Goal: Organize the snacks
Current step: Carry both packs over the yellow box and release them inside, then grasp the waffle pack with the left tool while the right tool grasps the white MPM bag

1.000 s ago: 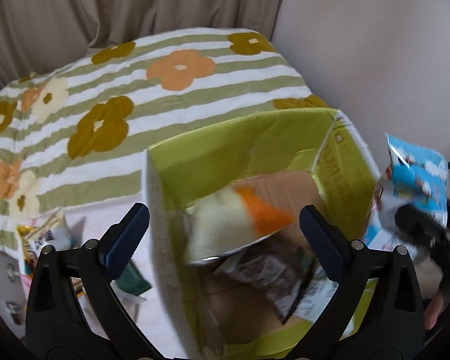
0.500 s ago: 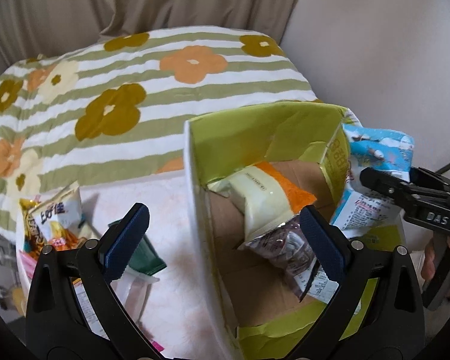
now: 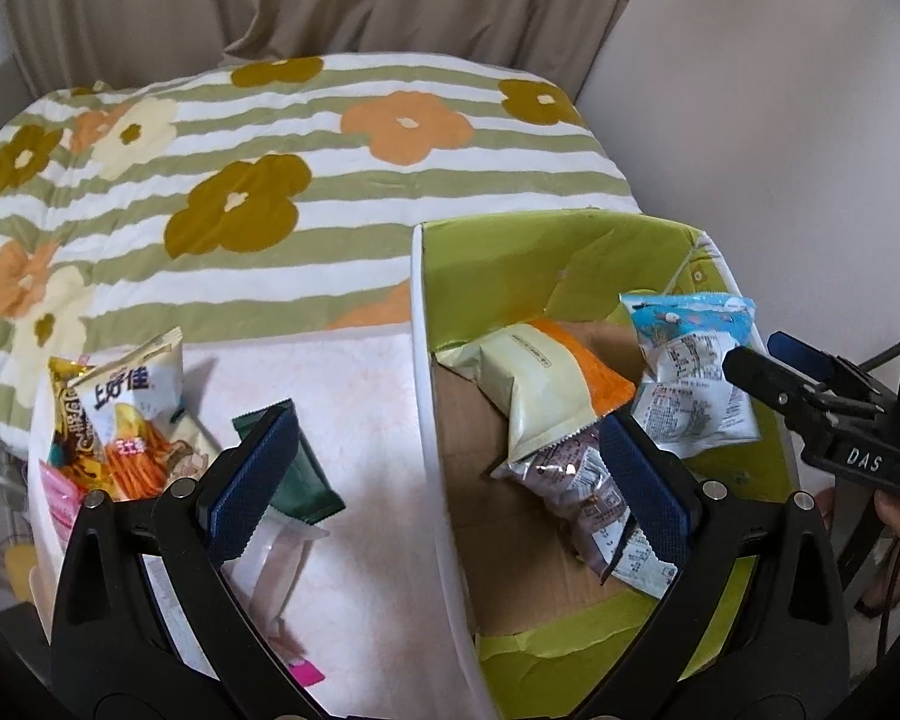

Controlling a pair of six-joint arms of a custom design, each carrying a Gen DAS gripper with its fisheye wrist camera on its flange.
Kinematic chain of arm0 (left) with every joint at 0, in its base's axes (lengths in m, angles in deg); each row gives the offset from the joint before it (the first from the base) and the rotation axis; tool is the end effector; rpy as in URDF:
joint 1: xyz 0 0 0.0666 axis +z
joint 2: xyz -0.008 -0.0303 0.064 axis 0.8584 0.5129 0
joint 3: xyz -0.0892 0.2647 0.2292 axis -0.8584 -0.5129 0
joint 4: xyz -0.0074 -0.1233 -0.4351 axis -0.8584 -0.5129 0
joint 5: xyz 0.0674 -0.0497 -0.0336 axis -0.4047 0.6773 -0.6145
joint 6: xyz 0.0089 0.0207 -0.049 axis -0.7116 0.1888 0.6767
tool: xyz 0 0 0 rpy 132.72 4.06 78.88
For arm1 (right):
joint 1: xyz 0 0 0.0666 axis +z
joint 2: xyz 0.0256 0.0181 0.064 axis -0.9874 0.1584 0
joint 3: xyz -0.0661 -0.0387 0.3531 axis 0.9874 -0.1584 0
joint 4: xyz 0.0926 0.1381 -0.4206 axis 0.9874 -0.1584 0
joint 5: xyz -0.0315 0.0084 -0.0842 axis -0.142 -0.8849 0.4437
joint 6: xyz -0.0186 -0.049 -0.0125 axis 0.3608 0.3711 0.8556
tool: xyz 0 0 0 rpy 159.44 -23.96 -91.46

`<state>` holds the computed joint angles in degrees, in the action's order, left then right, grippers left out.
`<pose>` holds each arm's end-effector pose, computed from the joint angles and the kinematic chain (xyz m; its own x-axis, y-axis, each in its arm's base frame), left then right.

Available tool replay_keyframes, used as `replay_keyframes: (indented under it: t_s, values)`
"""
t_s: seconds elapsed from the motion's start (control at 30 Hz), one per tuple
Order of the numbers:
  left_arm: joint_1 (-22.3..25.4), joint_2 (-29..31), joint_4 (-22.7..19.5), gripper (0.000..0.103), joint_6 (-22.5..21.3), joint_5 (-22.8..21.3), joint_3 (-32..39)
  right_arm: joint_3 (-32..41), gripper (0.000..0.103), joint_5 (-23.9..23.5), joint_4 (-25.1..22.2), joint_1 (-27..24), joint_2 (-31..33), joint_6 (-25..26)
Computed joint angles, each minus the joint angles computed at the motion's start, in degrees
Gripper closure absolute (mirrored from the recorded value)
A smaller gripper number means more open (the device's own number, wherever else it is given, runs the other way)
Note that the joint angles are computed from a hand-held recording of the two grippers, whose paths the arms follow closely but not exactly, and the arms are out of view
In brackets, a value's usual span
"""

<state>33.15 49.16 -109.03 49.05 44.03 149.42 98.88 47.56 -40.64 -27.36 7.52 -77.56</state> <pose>0.4272 -0.2178 0.5699 -0.7661 0.4115 -0.4937 0.5532 0.8132 -0.1807 0.3000 0.3750 0.5525 -0.7205 0.3930 -0.5714 0.3165 0.9195 0.2333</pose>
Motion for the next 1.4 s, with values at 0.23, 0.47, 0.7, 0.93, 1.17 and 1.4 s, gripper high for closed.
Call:
replay_keyframes:
  t_s: [0.23, 0.47, 0.7, 0.93, 1.17, 1.4]
  values:
    - [0.32, -3.38, 0.33, 0.003, 1.25, 0.08, -0.96, 2.63, 0.006, 3.80, -2.27, 3.05, 0.23, -1.64]
    - [0.87, -8.84, 1.06, 0.003, 2.67, -1.17, -3.06, 7.10, 0.005, 6.73, -4.65, 6.93, 1.78, -0.43]
    - [3.21, -16.38, 0.27, 0.003, 5.09, -3.79, -6.52, 10.34, 0.005, 8.52, 0.08, 9.79, 3.19, 7.43]
    - [11.99, -22.78, -2.43, 0.003, 4.59, -5.20, -9.96, 11.15, 0.005, 5.42, 8.92, 11.59, 5.21, 13.57]
    - [25.59, -25.68, -4.08, 0.003, 1.35, -0.48, -13.20, 17.16, 0.005, 1.86, 11.20, 12.19, 11.23, 16.90]
    - [37.43, -24.09, -5.05, 0.003, -6.09, 5.15, -15.05, 28.66, 0.005, -4.21, 11.39, 11.74, 21.85, 20.02]
